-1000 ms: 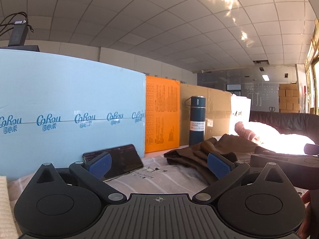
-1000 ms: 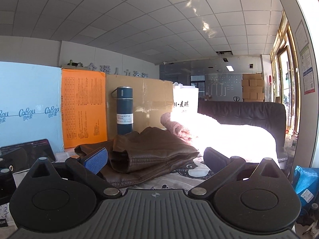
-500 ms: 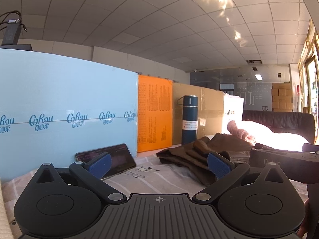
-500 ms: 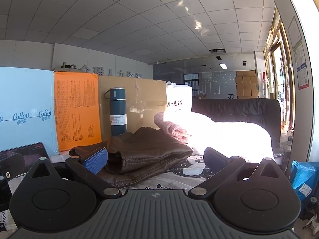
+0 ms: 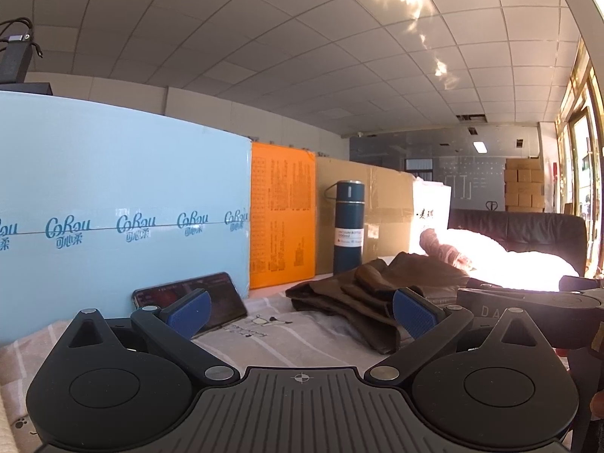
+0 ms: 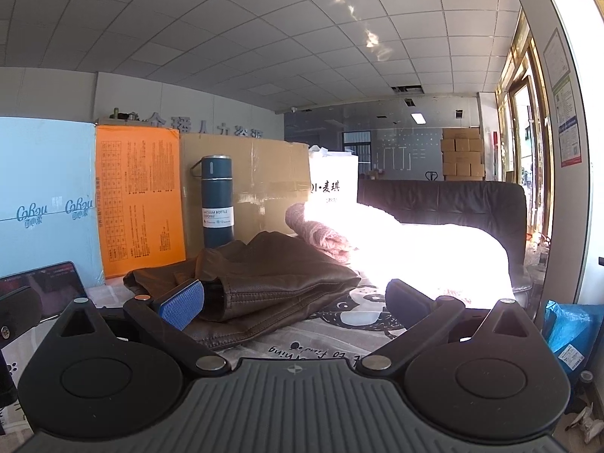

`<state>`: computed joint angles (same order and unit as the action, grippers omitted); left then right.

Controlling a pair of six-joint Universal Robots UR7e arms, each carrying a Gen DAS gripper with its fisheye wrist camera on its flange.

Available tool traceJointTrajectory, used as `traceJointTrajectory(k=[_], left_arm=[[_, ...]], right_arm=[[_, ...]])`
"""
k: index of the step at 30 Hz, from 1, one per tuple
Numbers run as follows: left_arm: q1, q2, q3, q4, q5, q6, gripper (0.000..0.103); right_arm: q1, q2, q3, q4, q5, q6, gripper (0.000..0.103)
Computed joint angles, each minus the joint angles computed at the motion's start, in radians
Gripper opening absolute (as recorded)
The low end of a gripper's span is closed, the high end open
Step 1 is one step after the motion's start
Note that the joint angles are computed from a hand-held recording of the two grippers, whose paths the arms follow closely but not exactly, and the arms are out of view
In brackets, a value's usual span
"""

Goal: Fold clothes

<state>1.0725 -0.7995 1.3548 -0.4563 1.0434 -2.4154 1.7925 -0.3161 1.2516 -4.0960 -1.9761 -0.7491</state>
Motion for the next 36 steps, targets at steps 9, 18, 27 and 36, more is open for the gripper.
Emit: traceJointTrajectory(k=[9,18,27,36], left_arm=[[0.0,0.0,-0.003,0.007,-0.007,-0.007,0.103],[-0.001,0.004,-0.011,0.018,-0.012,-0.008,0.103],[-0.001,0.005,-0.014,0.022,-0.012,-0.007,0.103],[-0.002,0.007,-0.019,0.033,-0.014,-0.009,0.103]], right_arm=[[-0.001,-0.005,0.008,0.007,0.008,0.008,0.103],[-0.002,-0.009,0.011,0.015,0.002,0.017,0.103],[0.0,-0.009,0.009,0.021,-0.003,0.015,0.103],[0.0,-0.007,0.003,0.026,-0.005,0.015,0.103]])
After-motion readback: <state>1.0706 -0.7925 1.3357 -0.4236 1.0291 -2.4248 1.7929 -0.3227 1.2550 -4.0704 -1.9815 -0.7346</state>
